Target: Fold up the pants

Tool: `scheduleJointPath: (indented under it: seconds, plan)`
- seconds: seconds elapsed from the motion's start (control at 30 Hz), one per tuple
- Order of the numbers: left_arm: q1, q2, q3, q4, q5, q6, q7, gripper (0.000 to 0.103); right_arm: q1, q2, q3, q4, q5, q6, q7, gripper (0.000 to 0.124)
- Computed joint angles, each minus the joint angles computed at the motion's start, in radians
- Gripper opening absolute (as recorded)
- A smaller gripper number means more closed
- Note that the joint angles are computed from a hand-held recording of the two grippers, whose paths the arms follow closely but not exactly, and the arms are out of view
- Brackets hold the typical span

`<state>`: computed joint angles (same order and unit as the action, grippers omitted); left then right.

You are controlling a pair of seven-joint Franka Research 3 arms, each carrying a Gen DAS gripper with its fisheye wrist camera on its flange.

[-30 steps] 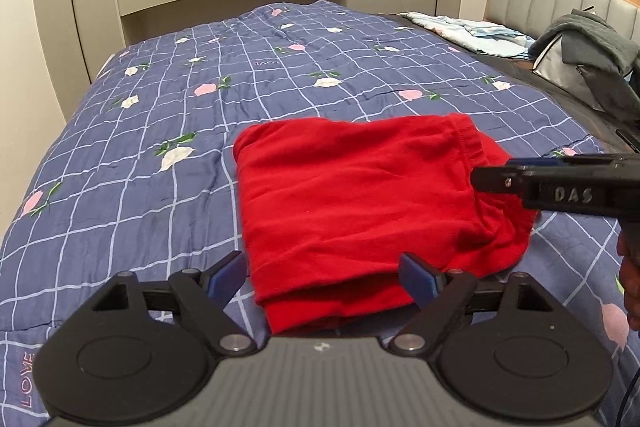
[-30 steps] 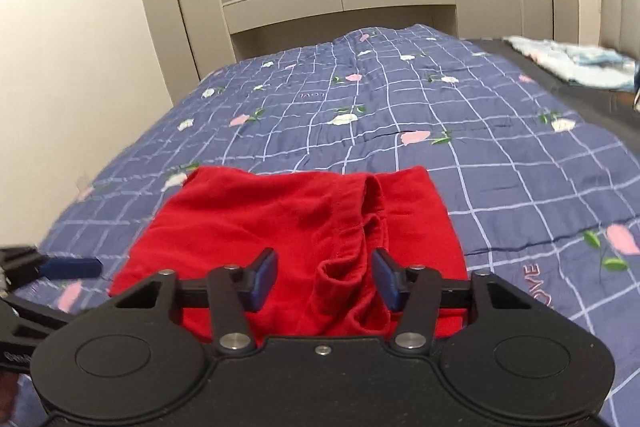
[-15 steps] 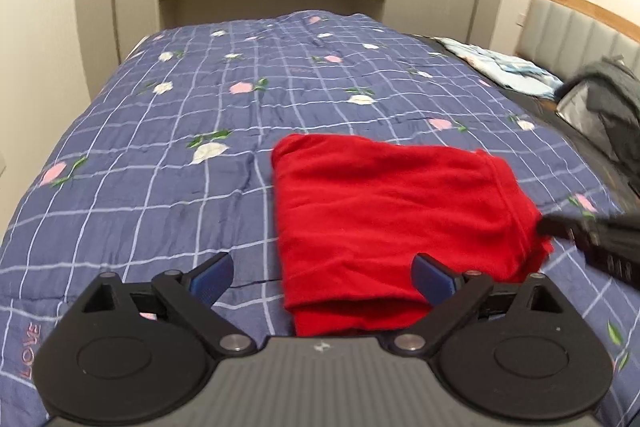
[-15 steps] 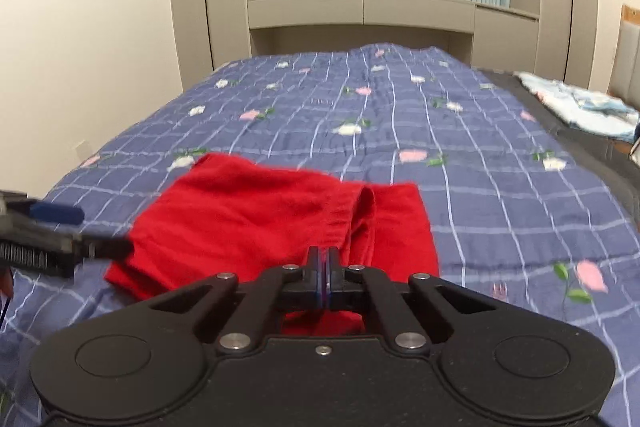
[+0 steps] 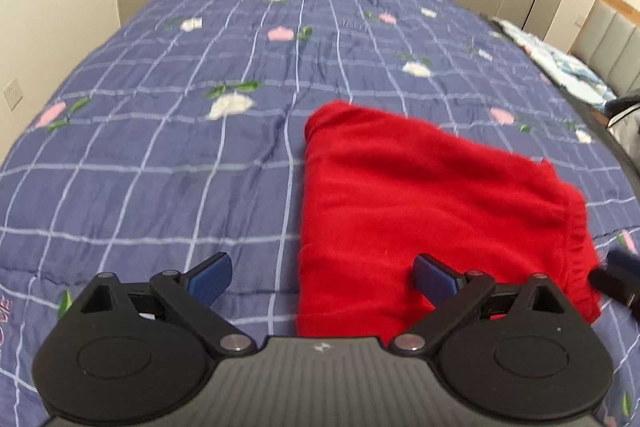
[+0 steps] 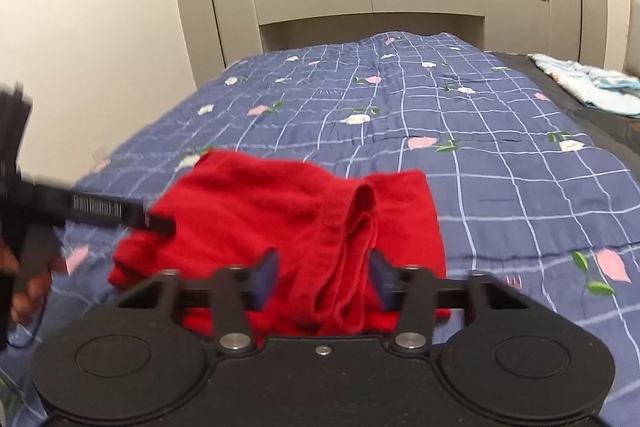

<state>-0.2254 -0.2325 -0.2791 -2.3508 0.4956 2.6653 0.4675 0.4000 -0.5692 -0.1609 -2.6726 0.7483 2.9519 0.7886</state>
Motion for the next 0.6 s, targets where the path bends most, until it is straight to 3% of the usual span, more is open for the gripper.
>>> scheduleJointPath:
  seconds: [0.1, 0.27, 0.33, 0.47, 0.6]
  plan:
    - [-0.014, 0.014, 0.012, -0.008, -0.048, 0.003, 0.023, 0.099, 0.018, 0.073, -0.052, 0.08, 0.042, -0.064, -0.004, 0.073]
    - [-0.019, 0.007, 0.014, -0.033, -0.085, 0.025, 0.019, 0.099, -0.031, 0.18, -0.05, 0.183, 0.128, -0.209, 0.037, 0.073]
    - [-0.02, 0.0, 0.012, -0.037, -0.088, 0.022, 0.021, 0.099, -0.06, 0.202, -0.032, 0.198, 0.149, -0.255, 0.079, 0.064]
    - [-0.024, 0.0, 0.011, -0.031, -0.097, 0.015, 0.037, 0.099, -0.148, 0.202, 0.075, 0.17, 0.073, -0.199, 0.2, 0.042]
    - [-0.025, -0.003, 0.011, -0.022, -0.106, 0.017, 0.046, 0.099, -0.14, 0.189, 0.06, 0.172, 0.112, -0.21, 0.195, 0.015]
